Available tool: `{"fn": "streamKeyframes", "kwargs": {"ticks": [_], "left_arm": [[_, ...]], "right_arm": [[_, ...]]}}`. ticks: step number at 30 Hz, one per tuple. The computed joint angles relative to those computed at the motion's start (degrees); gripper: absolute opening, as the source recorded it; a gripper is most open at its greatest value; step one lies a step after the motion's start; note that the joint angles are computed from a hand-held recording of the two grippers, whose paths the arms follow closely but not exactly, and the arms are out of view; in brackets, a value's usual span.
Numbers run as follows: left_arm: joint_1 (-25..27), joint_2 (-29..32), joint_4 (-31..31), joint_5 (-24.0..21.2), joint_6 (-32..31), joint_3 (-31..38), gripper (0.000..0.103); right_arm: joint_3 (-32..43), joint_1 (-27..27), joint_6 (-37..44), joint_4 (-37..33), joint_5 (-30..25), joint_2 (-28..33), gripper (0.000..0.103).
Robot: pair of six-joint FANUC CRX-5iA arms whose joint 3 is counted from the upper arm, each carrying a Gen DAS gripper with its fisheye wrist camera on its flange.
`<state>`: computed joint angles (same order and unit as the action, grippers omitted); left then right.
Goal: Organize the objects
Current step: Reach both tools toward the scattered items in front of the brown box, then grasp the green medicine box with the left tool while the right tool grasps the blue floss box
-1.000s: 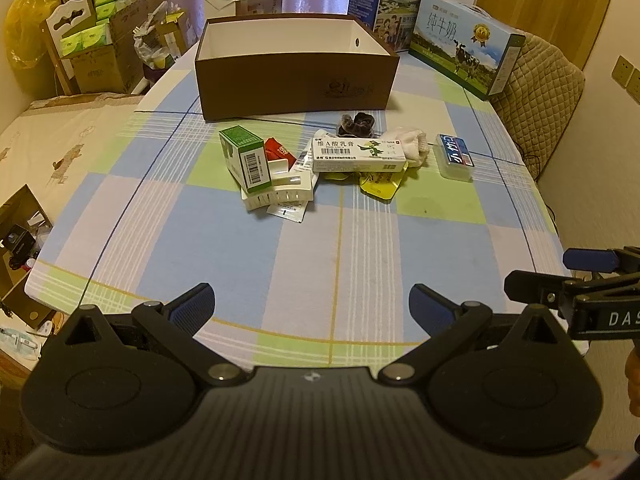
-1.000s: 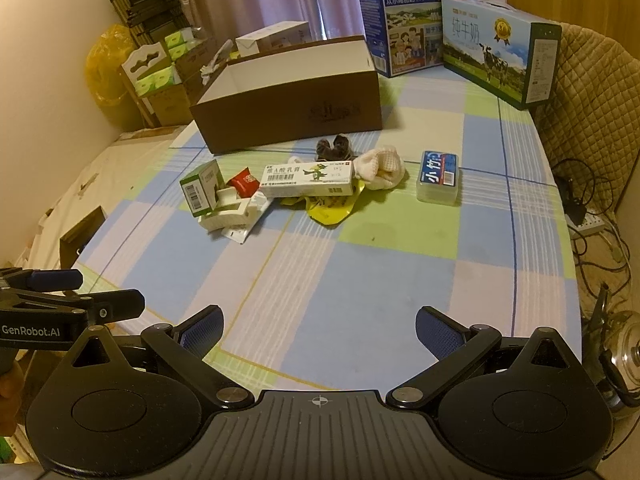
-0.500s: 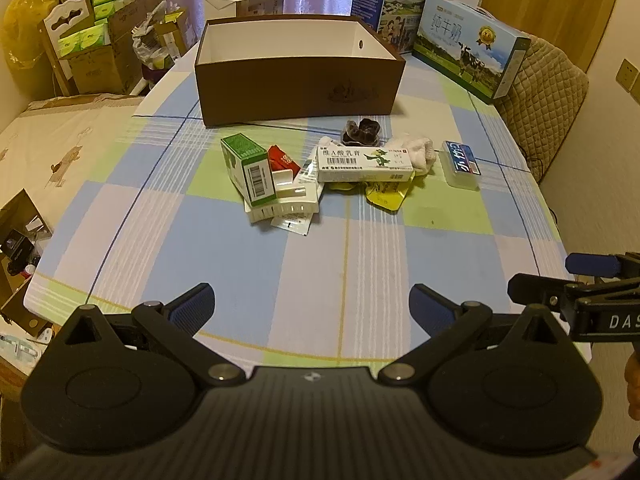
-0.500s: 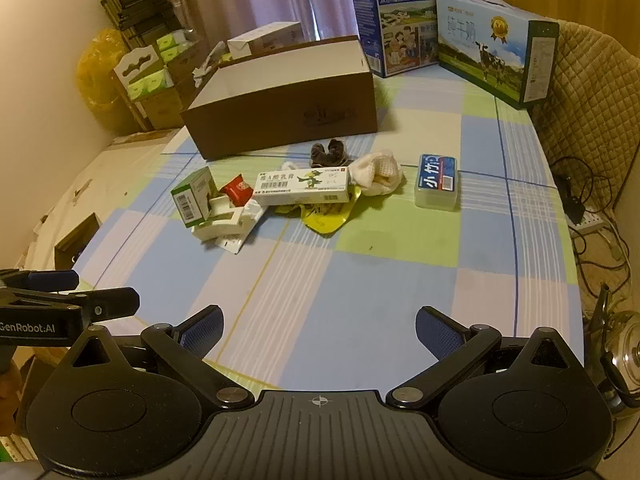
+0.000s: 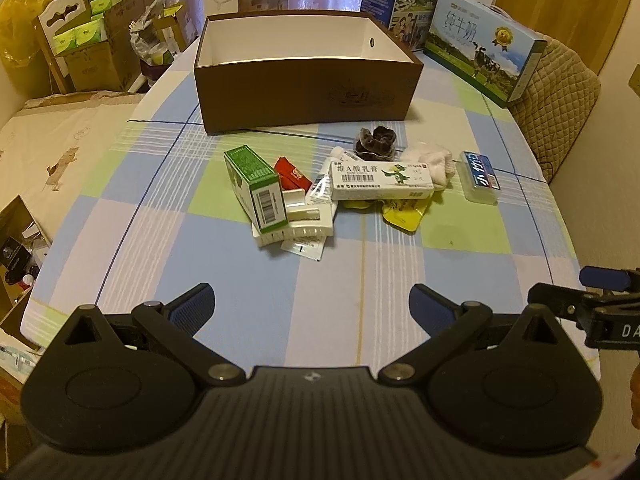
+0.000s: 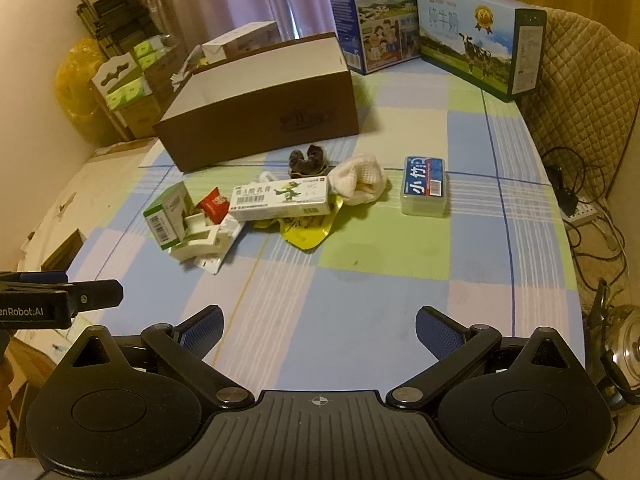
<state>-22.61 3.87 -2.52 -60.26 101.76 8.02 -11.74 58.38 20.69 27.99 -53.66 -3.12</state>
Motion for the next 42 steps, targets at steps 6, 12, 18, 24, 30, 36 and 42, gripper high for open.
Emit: {"fn": "streamKeyframes", "kwargs": {"ticks": [6,12,18,24,30,36,42], "left_arm": [[1.9,3.6,1.1,-1.2,-0.6,3.2,0.102],[4.4,8.0,2.1,-2.2,-0.2,7.2,0.102],[6.3,13.4,3.6,-3.7,-1.0,12.6,0.102],[7.5,20.5,4.3,-6.9,-2.0,20.6,0.102],[7.8,26.8,2.9,-11.4,-2.4,28.5,0.095],[8.8,30.9,5.6,-14.5,-2.5,32.5,0.086],[9.4,32.2,7.0,-15.2,-3.8,33.5,0.039]], "right_arm": [[1.7,-2.0,0.8,-1.2,-0.1,1.9,0.100],[3.0,-4.2,0.6,-1.7,-0.6,3.6,0.100],[4.0,-6.3,-0.8,-1.6,-1.4,4.9,0.100],[5.0,-7.9,-2.0,-2.0,-2.6,6.2,0.100],[6.1,-9.1,-2.3,-2.7,-4.2,7.2,0.100],[7.1,-10.3,-2.5,-3.2,-5.2,8.3,0.100],[8.2,-11.6,-2.1,-3.6,-4.9,9.6,0.100]]}}
